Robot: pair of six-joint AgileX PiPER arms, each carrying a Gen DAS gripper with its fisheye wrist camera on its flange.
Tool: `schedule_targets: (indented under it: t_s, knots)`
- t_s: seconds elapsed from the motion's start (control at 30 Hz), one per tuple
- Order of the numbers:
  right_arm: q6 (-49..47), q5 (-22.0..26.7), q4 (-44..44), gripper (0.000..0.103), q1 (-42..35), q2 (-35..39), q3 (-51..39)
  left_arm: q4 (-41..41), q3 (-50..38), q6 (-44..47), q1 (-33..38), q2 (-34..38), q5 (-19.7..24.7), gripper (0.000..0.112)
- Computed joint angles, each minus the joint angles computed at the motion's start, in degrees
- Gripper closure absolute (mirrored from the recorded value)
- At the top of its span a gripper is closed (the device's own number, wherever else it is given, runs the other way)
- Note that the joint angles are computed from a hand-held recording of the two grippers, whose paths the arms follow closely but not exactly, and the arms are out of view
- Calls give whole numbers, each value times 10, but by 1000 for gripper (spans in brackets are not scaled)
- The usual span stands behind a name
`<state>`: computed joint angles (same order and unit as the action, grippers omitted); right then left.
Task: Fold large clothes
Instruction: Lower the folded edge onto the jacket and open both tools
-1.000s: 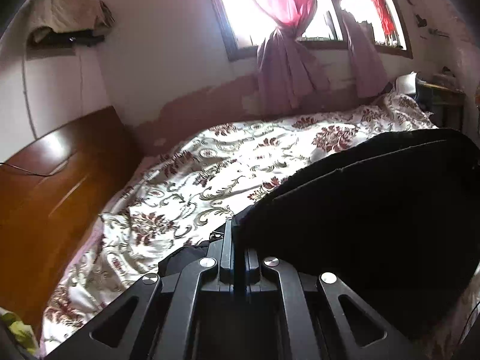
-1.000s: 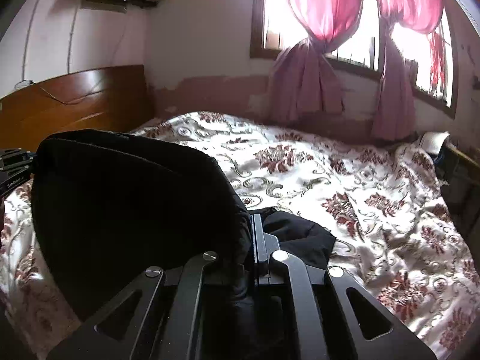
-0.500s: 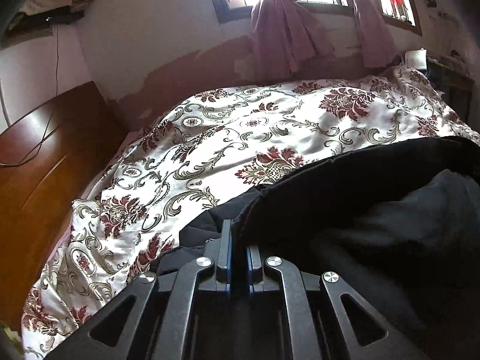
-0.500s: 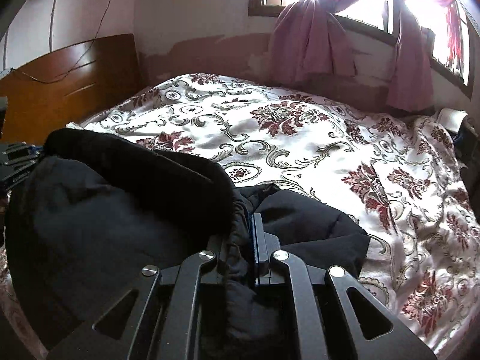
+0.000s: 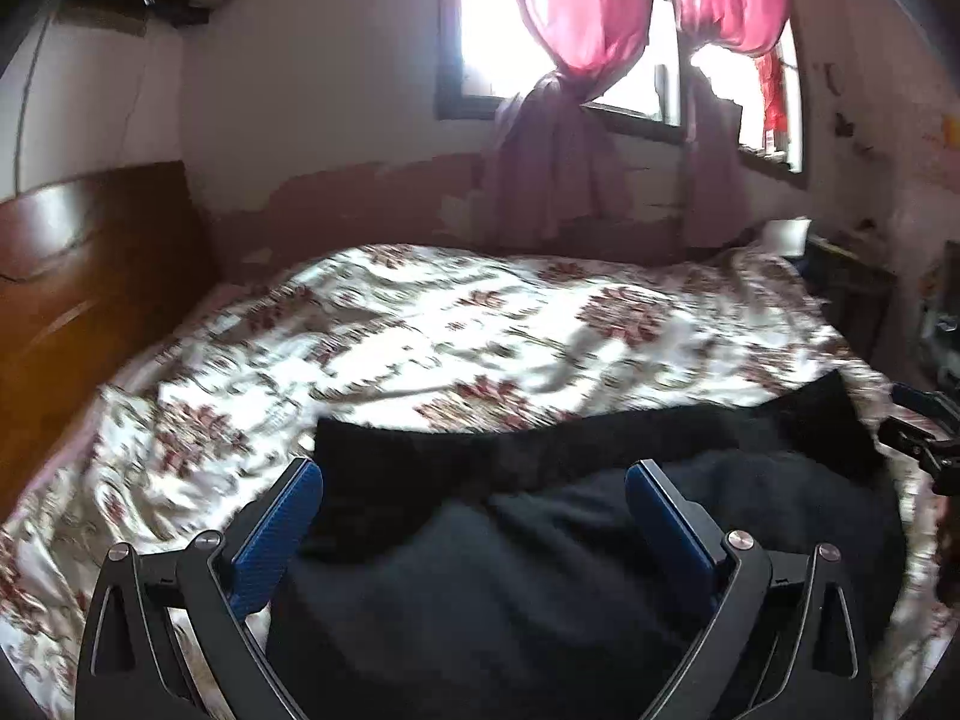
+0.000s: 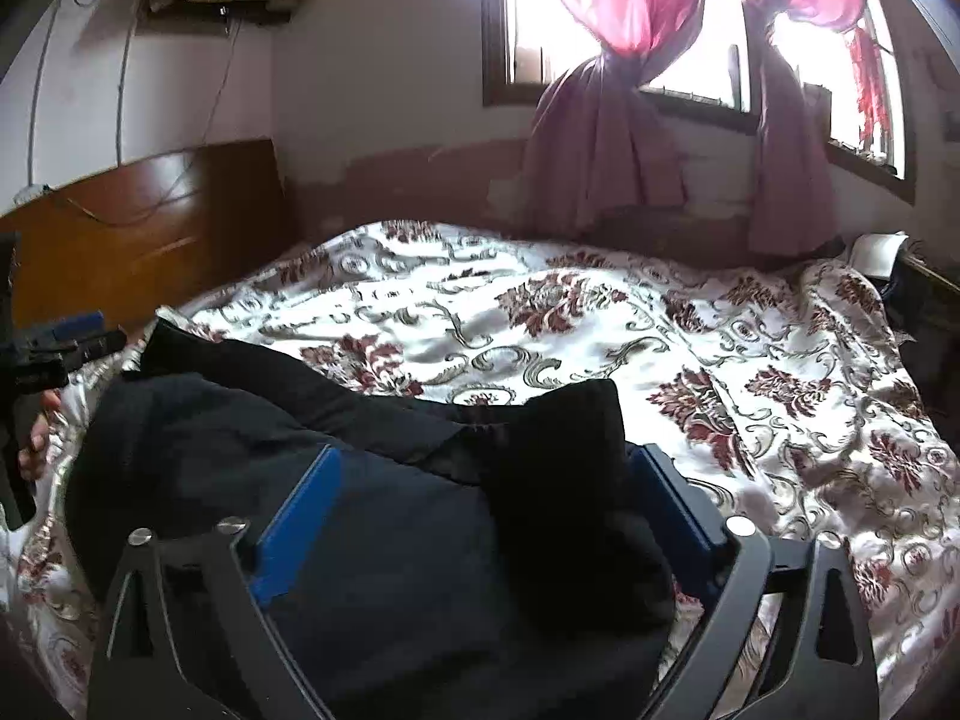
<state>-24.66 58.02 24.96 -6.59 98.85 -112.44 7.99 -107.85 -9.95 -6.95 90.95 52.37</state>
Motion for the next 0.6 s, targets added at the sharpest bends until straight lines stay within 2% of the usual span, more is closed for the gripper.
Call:
schedule_targets:
  t_s: [0.03, 0.13, 0.27, 0.43, 0.6]
  knots:
    - [-8, 7, 14, 5, -7, -14, 14, -36, 26, 26, 4, -21, -7, 11]
    - [-43, 66, 68, 4, -27, -47, 53, -101, 111, 86, 0, -76, -27, 10]
    - [-72, 103, 81, 4, -24, -88, 146, -146, 189, 143, -21, -106, -25, 10]
    - [-75, 65, 48, 4, 7, -91, 215, -52, 240, 108, -82, -91, -52, 10]
    - [-71, 30, 21, 3, 29, -45, 183, -62, 183, 117, -65, -35, -50, 9]
